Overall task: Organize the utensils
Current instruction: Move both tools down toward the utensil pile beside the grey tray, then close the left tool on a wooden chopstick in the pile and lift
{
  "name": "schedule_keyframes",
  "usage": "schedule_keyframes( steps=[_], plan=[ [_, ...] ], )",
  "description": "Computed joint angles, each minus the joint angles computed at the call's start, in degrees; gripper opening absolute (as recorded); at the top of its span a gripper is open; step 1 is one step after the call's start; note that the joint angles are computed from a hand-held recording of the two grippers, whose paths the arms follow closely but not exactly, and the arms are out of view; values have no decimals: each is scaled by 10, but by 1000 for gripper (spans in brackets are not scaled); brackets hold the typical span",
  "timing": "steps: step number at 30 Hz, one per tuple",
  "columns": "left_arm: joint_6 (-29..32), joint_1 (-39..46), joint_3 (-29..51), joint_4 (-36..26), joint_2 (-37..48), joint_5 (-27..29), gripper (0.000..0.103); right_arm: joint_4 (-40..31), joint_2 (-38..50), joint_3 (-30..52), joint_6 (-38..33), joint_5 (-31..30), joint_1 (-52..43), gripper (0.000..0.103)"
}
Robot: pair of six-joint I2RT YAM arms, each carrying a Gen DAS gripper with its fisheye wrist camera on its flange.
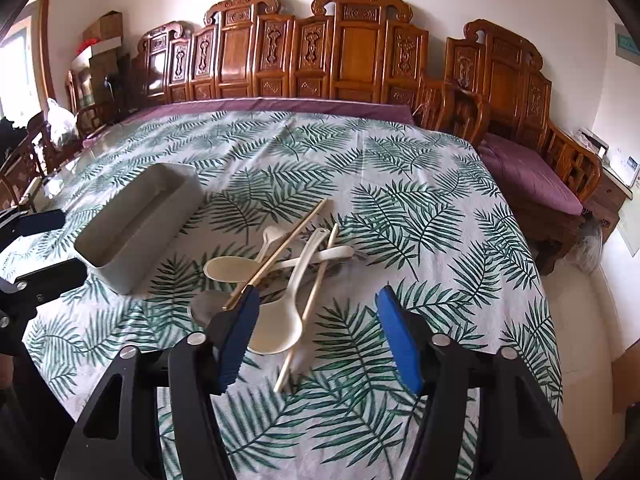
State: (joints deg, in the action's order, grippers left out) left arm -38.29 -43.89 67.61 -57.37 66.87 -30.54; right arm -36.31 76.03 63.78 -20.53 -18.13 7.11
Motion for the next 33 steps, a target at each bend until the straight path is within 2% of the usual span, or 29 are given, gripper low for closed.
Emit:
schedule_keyframes(
  steps=[4,6,11,13,15,18,22,26,33],
  plan=[
    [49,37,17,58,52,48,92,9,36,10,-16,-13,-20,53],
    [71,52,32,77,85,73,81,12,51,10,-16,-18,-31,51],
    [107,82,64,123,165,141,62,9,70,12,-24,-27,-50,51],
    [116,96,79,135,202,170,52,6,75,17,-24,-33,-57,51],
    [124,105,91,139,229,184,36,6,78,20,-22,-37,-61,51],
    [127,127,102,147,258,213,22,2,81,24,-22,-41,-63,51],
    [142,144,123,139,286,222,18,-1,86,28,-19,-44,-63,51],
    [153,154,146,121,313,236,9,4,94,33,-16,-45,-56,51],
    [156,175,155,117,335,255,7,1,94,36,-15,-51,-58,51]
  ],
)
